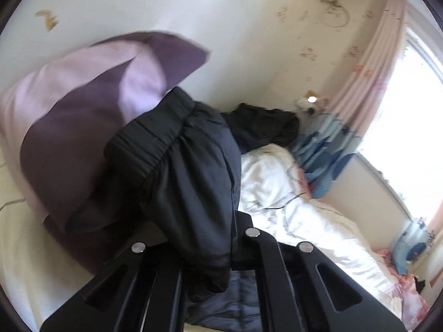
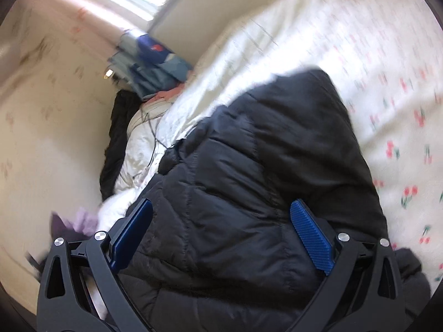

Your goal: Fold large clothes

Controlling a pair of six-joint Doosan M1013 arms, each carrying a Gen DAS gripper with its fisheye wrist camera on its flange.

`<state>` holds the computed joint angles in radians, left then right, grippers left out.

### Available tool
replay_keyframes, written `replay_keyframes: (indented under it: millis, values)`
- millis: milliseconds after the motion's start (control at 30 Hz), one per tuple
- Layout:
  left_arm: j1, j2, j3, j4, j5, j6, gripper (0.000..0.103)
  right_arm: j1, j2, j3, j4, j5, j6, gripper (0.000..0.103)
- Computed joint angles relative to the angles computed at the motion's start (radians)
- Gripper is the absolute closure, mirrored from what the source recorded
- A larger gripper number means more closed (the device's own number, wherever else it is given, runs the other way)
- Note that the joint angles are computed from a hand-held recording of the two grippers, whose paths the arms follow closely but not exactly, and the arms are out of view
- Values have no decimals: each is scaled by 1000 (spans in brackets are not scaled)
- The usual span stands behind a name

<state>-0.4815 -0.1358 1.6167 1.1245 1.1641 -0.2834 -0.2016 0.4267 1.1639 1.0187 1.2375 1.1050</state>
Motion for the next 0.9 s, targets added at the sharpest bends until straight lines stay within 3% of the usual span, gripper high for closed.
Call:
replay_keyframes:
  millis: [67,167,267,367,500,600,700,900]
  values:
    - [-6,12,-31,9,-26,36,98,17,-7,-8,-41,9,-49,7]
    - [-16,42,-89,4,-73,105,98,71,18,-58,-245,96,-38,7]
    - [-22,85,-161,-22,-143,178,98,109,-6,-42,-386,43,-77,7]
    - [-42,133,-232,-43,-214,249,98,105,-23,-33,-356,21,-100,7]
    - [-76,206,-325,-87,-313,327,98,50,-4,-37,-86,112,-101,7]
    - [-89,269,-391,-153,-393,394,98,6,41,-47,196,235,-19,7]
    - [-101,330,-437,-244,-459,481,98,-19,76,-42,383,303,65,7]
    - [-144,458,-482,-519,-536,751,98,-30,117,-12,596,379,177,7]
